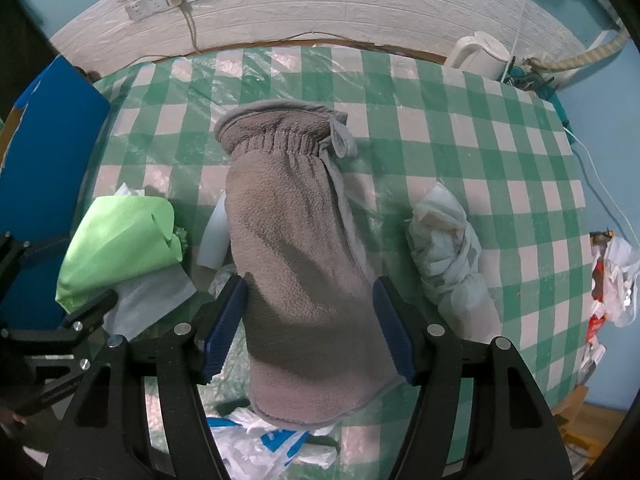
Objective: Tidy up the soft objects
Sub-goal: 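Close the left gripper on the green cloth while the right gripper grasps the grey sock, then lift the green cloth with the left gripper while the right gripper lifts the grey sock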
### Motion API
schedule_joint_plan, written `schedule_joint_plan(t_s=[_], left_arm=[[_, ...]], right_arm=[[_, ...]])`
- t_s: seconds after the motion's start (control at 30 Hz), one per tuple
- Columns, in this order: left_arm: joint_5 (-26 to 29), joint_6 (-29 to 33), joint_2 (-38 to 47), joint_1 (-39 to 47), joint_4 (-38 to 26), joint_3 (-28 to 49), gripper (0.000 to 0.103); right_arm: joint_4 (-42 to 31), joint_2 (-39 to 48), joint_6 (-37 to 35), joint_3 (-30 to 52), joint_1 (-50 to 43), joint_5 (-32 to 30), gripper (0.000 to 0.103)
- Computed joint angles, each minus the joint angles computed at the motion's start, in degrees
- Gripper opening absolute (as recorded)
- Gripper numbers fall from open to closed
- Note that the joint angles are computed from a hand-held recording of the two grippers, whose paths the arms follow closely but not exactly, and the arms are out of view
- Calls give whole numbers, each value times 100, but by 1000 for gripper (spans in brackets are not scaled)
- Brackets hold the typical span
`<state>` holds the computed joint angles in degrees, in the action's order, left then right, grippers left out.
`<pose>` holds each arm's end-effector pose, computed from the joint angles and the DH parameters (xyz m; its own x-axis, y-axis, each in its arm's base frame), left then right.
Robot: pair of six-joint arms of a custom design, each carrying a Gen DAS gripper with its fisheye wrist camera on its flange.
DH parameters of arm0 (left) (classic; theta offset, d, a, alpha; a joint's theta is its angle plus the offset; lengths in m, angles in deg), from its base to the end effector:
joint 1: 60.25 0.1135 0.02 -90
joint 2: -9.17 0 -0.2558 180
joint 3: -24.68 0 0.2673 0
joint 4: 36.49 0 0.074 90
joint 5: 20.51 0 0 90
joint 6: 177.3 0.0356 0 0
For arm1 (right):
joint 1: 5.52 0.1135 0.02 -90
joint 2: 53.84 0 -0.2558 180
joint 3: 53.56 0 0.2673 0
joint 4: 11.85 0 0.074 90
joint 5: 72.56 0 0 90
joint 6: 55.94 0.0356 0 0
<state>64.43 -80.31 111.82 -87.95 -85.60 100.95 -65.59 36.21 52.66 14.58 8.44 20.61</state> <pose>0.3051 -0.1566 0.1384 -0.7968 0.5552 -0.2383 0.5445 0.8308 0.1152 0.2871 0.0693 0.1634 -0.9637 0.0886 -0.2520 0.0842 0.9960 0.0283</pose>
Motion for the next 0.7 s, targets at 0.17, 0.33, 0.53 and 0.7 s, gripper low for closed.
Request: schedule_joint_plan(t_s=[0.17, 0.33, 0.53, 0.7], left_arm=[[27, -223, 118, 27, -47, 131, 70], [249, -237, 179, 105, -129, 199, 44], [340, -154, 157, 131, -179, 178, 22], [632, -206, 56, 234, -336, 235, 20]], right_arm=[[62, 27, -25, -9, 24, 61, 66], [116, 79, -90, -13, 43, 121, 69], [140, 162, -153, 11, 97, 183, 70], [158, 234, -179, 32, 165, 268, 70]])
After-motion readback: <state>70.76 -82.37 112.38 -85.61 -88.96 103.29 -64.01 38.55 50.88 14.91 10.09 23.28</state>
